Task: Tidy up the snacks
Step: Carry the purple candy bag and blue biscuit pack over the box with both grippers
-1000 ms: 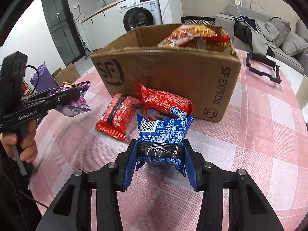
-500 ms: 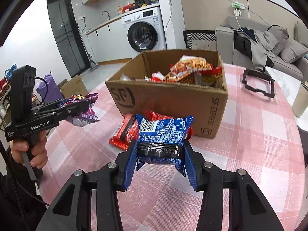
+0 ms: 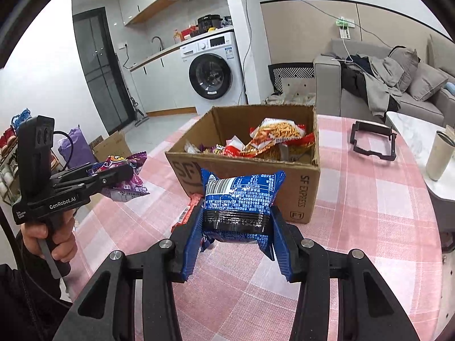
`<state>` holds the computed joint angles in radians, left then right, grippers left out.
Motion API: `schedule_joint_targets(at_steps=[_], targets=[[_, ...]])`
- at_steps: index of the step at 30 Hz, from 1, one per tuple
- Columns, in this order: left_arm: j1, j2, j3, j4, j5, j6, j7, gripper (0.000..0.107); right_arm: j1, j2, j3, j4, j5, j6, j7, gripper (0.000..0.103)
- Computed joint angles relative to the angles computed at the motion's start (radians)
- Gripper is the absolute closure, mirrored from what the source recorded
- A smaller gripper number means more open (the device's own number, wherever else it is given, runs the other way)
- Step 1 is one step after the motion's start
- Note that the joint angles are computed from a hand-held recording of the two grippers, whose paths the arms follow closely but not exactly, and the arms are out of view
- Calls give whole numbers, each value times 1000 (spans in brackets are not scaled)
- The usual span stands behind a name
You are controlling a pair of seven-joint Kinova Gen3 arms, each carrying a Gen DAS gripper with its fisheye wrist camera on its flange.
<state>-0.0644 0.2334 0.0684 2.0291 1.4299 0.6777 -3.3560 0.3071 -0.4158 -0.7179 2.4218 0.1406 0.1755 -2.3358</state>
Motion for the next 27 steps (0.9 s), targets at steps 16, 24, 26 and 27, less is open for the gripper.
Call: schedule_joint_targets(at_steps=[16,24,26,27], targets=[[28,-44,2,-8,25,20,7,65,-40,-81,73,-1,-31,19,35,57],[59,-54,12,-36,25,4,24,65,-31,-90,91,-9,-45,19,50,57],[70,-54,16,-50,20,-8,41,65,-28,-92,98,-12,-46,19,55,57],[75,-50,20,-59,18,-13,48,65,-27,-92,102,-16,-45,21,58,57]])
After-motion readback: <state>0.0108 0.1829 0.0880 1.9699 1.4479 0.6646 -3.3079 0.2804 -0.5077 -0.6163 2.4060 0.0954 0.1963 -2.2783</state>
